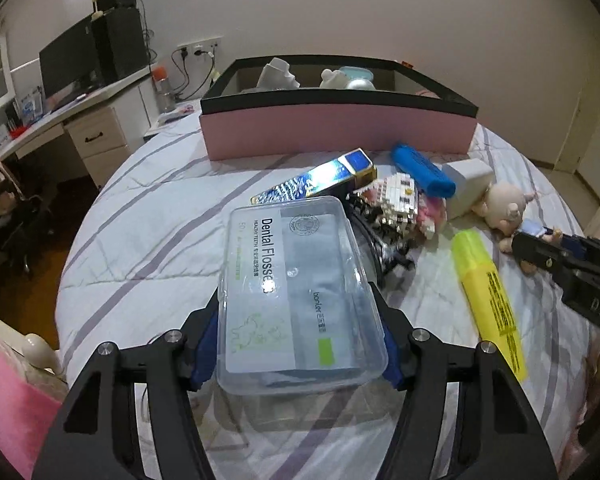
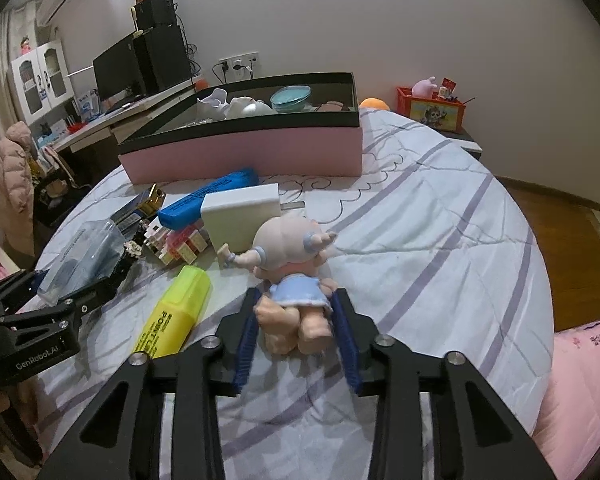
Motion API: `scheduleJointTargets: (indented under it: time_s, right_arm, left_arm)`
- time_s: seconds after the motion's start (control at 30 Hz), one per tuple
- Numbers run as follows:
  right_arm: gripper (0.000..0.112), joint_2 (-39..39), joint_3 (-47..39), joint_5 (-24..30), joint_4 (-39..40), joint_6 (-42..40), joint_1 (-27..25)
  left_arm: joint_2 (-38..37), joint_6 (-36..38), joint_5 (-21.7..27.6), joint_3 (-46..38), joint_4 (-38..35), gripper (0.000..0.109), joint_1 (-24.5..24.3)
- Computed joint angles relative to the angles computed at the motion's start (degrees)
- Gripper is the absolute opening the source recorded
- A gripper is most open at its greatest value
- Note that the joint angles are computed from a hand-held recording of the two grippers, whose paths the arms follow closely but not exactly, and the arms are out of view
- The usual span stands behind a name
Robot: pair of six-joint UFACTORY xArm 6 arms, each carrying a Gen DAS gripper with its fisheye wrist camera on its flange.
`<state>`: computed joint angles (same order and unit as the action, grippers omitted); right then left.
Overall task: Organize rigid objects
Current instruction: 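Grasp the clear Dental Flossers box with the left tool while the right tool grasps the doll, then carry the flossers box and doll into the pink box and release both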
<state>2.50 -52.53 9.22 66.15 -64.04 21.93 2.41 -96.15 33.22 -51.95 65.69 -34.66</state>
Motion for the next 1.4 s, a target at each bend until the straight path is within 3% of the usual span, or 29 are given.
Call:
scheduleJointTargets:
  time_s: [0.2, 0.27, 0.33, 0.4, 0.43, 0.63, 0.7, 0.73, 0.8, 1.03, 1.4]
  right_arm:
    - [0.035, -5.01, 5.67, 0.14, -3.78, 2.48, -0.08]
    - [0.035, -6.28, 6.70, -0.33, -1.06, 0.03, 0.43]
    - [0.041, -5.96, 6.12, -1.56, 1.94, -2.28, 1.08]
    - [0.060, -4.96, 5.33, -3.44, 0.76, -0.98, 1.70]
    - [0.061, -4.43, 4.58, -3.16, 0.88, -1.48, 1.74]
    - [0.061, -0.88, 1.52, -2.03, -3.40, 2.09, 1.42]
    - [0.046, -0.03, 1.39, -3.28, -3.34, 1.70, 1.91]
    - [0.046, 0.18, 1.52, -4.07, -3.31, 1.34, 2.14]
    - [0.043, -0.26, 1.32, -3.14, 1.64, -3.01, 1.88]
    - [0.043, -3.36, 1.69, -1.66, 17.32, -17.07, 1.81]
    - [0.043, -10.77, 3.66, -0.47, 27.03, -25.46, 3.40]
  left_arm:
    - [-5.42, -0.58, 1.27, 5.76, -0.37, 0.065, -1.61]
    - [-6.21, -1.61, 0.83, 6.88, 0.63, 0.066, -1.42]
    - [-6.17, -2.26, 0.17, 7.05, 1.18, 0.068, -0.97]
    - [-5.84, -2.36, 0.55, 6.63, 1.38, 0.070, -0.87]
    - [-5.66, -2.23, 0.68, 6.46, 1.39, 0.072, -0.84]
    - [-4.54, -4.37, -0.79, 5.97, 3.44, 0.075, 0.48]
    - [-4.19, -5.29, -0.95, 5.69, 4.57, 0.074, 0.69]
    - [-4.18, -5.71, -1.18, 5.75, 5.13, 0.073, 0.80]
    - [-4.27, -7.68, -1.93, 5.85, 7.34, 0.065, 1.07]
    - [-5.90, -13.78, -3.09, 6.50, 12.96, 0.064, 0.95]
    - [-11.61, -14.29, 2.78, 5.83, 16.31, 0.063, -3.22]
